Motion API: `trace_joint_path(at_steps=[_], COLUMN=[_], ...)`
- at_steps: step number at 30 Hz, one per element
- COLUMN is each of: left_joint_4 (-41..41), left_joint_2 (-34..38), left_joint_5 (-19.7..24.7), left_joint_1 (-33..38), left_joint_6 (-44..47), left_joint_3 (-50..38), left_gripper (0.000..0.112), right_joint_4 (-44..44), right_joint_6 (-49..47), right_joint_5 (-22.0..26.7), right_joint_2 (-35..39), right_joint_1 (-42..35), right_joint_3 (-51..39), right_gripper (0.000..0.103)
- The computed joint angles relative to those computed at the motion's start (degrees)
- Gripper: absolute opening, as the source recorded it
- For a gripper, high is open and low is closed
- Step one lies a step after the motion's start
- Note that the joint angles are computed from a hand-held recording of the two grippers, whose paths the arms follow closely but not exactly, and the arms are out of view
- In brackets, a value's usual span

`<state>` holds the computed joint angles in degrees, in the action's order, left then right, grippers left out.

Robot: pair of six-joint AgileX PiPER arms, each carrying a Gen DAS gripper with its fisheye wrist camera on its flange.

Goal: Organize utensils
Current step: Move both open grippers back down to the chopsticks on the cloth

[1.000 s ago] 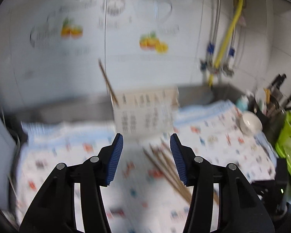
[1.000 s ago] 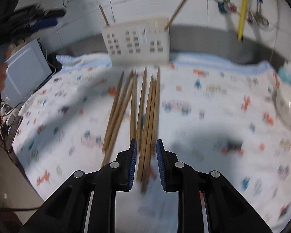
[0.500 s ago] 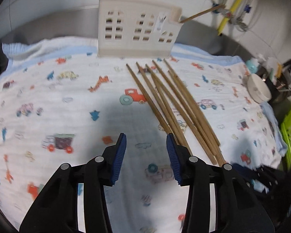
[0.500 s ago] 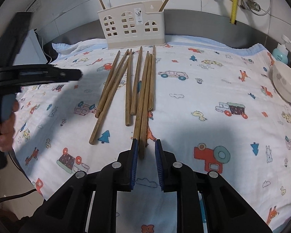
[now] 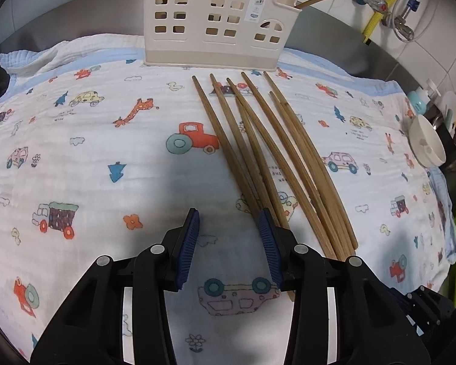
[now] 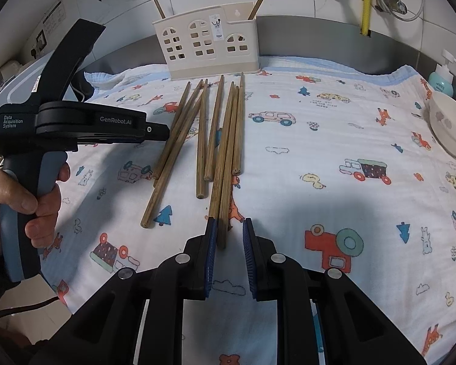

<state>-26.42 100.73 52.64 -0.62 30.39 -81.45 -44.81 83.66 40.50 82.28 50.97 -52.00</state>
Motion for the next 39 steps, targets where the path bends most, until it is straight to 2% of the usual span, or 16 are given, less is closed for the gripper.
trace_joint_path(at_steps=[2, 8, 13, 16, 20, 22, 24, 28, 32, 35, 39], left_joint_4=[-0.39, 3.63, 16.51, 18.74, 19.98, 23.57, 20.81, 13.56, 7.98, 4.55, 1.84], left_joint_2=[-0.23, -1.86, -3.74, -3.06, -3.62, -2.37, -1.45, 0.16, 0.43, -1.09, -2.16], left_joint_5=[0.28, -2.63, -7.96, -7.29, -8.05, -6.78, -5.92, -0.9, 1.25, 1.57, 3.12], left_joint_1=[0.15, -2.31, -8.0, -8.8, -8.82, -8.71, -7.37, -4.4, -1.71, -0.22, 1.72], left_joint_6=[-0.23, -2.57, -11.69, -15.43, -15.53, -18.79, -18.83, -15.7, -12.38, -8.09, -4.42], left_joint_3=[0.17, 2.07, 3.63, 2.23, 2.93, 1.74, 1.01, -2.56, -3.75, -2.44, -1.21], left_gripper=[0.04, 0.042, 0.042, 0.042, 0.042, 0.041, 0.041, 0.039, 0.039, 0.039, 0.039], right_joint_4=[0.0, -0.05, -0.68, -1.29, -1.96, -2.4, -3.06, -3.71, -3.34, -2.38, 1.4], right_joint_6=[0.1, 0.26, 1.24, 2.38, 3.4, 3.81, 4.59, 5.8, 4.31, 0.96, -6.95], right_joint_5=[-0.31, -0.31, -0.2, -0.18, -0.01, 0.42, 0.65, 0.4, 0.48, -1.21, -5.85], right_joint_2=[-0.21, -0.37, -0.65, -1.02, -1.92, -2.3, -2.69, -3.53, -4.42, -3.75, -1.31], right_joint_1=[-0.13, 0.01, 0.35, 0.71, 0.87, 1.19, 1.53, 1.47, 0.47, -2.09, -7.07], right_joint_3=[0.23, 0.15, 0.55, 1.13, 1.94, 2.05, 2.29, 3.18, 3.04, 1.8, -0.68], right_gripper=[0.018, 0.018, 0.018, 0.018, 0.018, 0.018, 0.018, 0.018, 0.018, 0.018, 0.016])
